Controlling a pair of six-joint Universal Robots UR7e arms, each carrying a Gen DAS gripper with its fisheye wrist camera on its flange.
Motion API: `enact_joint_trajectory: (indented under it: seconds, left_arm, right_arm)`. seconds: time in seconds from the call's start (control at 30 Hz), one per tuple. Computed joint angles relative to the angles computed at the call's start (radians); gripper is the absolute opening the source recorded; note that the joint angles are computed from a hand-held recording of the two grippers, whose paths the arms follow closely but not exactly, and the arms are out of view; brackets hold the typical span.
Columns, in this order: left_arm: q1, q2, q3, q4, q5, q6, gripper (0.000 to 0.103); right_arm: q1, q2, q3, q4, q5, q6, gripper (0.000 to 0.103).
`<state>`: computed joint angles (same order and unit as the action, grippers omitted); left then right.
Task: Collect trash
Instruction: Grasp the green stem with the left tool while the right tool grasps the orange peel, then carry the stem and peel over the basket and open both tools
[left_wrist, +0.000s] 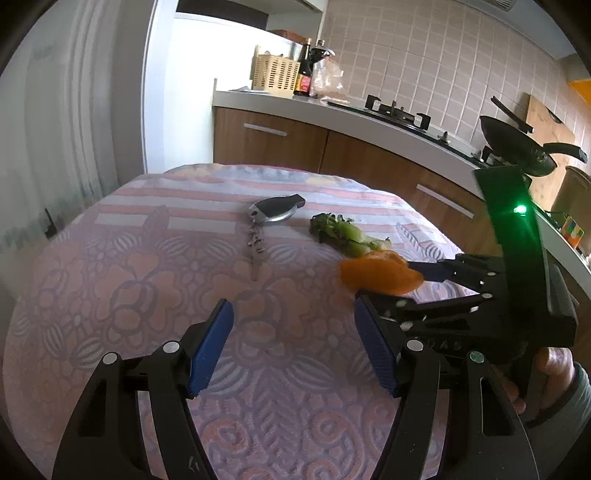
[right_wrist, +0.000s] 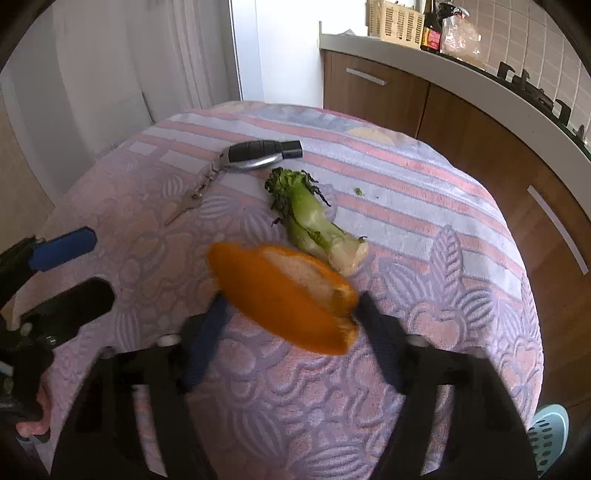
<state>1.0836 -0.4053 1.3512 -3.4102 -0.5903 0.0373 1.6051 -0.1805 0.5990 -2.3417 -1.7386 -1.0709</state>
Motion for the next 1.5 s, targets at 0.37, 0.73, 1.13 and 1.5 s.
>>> enact_joint_trajectory:
  seconds: [0.37,0.73,1.13,1.5]
  left_arm:
    - [0.008,-0.043,-0.006,0.205,-0.095,-0.158,0.065]
    - [0.051,0.156,-0.45,0.494,-0.122,-0.257,0.062]
    - [0.066,0.312,-0.774,0.706,-0.023,-0.322,0.035]
    - [0.035,0.184,-0.485,0.353,-0.178,-0.115,0.019]
  right_arm:
    - [-0.055,-0.174,0.253,-0.157,0.168,0.119,0.027]
    - [-0.085,-0.147,0.229,-0.433,0.118,0.362,0.027]
    - [-0.085,-0.156,0.275,-0.511,0.12,0.347,0.027]
    - [-0.11,-0.196,0.341,-0.596,0.212,0.395,0.027]
